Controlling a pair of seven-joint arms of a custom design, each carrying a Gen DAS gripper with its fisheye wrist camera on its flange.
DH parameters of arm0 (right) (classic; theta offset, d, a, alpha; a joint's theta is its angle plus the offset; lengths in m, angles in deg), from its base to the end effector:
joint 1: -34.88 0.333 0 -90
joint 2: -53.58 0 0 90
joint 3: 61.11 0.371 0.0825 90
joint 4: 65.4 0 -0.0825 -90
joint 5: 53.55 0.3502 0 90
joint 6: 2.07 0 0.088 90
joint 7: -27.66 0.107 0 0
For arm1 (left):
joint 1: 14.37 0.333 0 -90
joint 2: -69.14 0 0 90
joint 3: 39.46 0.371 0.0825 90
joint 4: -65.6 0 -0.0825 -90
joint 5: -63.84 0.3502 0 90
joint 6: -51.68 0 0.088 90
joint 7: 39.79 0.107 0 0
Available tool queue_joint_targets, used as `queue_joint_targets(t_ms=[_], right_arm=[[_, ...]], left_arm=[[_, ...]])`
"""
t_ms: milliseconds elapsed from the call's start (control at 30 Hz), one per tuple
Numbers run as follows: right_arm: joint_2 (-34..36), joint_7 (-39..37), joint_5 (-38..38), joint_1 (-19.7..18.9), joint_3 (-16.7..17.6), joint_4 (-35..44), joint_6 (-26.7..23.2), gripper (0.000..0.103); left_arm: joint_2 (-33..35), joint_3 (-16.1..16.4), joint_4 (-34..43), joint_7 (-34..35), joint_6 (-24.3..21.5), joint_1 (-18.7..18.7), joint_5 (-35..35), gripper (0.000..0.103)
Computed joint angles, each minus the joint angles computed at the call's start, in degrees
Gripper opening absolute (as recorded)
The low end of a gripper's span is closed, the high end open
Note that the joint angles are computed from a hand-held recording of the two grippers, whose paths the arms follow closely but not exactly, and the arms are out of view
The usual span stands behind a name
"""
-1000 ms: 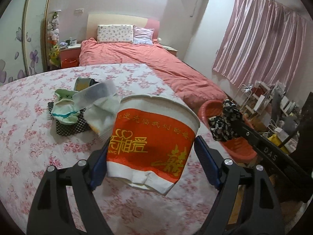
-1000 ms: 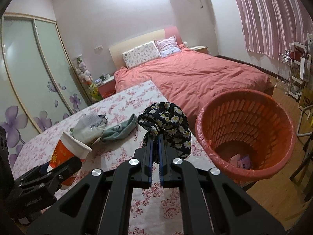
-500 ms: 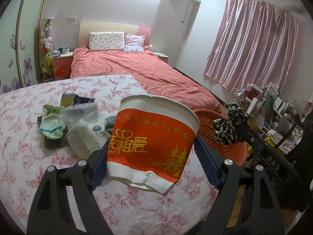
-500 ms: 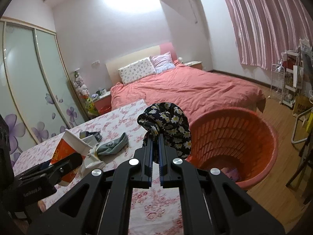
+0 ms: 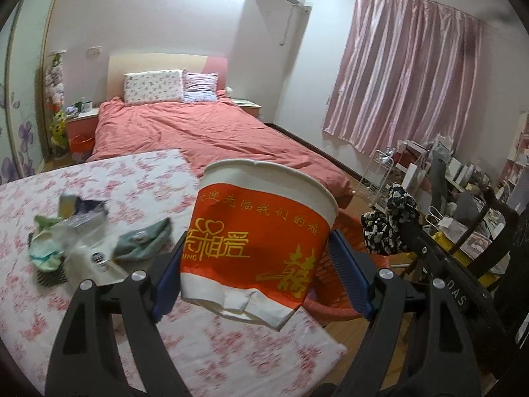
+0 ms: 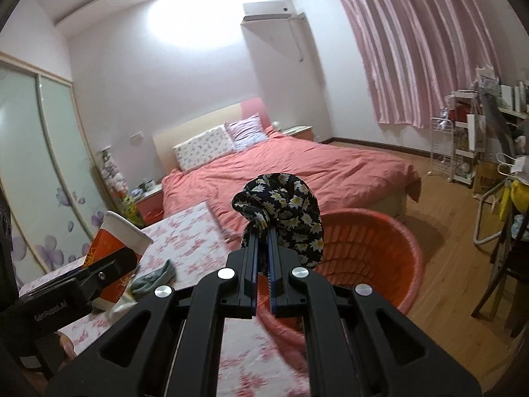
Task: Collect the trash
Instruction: 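Carry the cloth and cup toward the orange basket with both grippers, then open both grippers over the orange basket, dropping cloth and cup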
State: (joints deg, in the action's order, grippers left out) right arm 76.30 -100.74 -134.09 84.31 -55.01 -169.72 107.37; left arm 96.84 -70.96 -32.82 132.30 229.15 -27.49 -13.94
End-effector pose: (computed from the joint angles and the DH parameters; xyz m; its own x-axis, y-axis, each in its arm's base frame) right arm 0.4250 0.4789 0.4157 -0.4942 -0.8174 -0.2961 -0.1823 0.4305 -0.8840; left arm 0.5757 -0.3598 0.4504 -0.7058 -0.6786 0.2035 -0.4914 0.2620 -0.8306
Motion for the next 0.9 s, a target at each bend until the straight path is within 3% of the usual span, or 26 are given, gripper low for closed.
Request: queue_joint_targets(t_ms=[200,533,900], right_arm=[[-1.49,2.72,0.58,-0.78,0.12,-3.16,-1.58,0.005],[-3.45,8.56,-0.81,-3.38,0.87,-8.22,-0.12,0.005],[-4.41,12.57,-4.07,-5.71,1.11,-10.95,2.11,0.005]], left_arm=[[2.32,-0.14,2.50,-3.59,-0.76,-2.04,5.06,0.080],[8.54,-1.55,7.29,-12.78,-1.59,-4.73,18.52,0.080],[14.88,4.83,14.66,-27.90,-4.24,-11.41,33.75,0.080]])
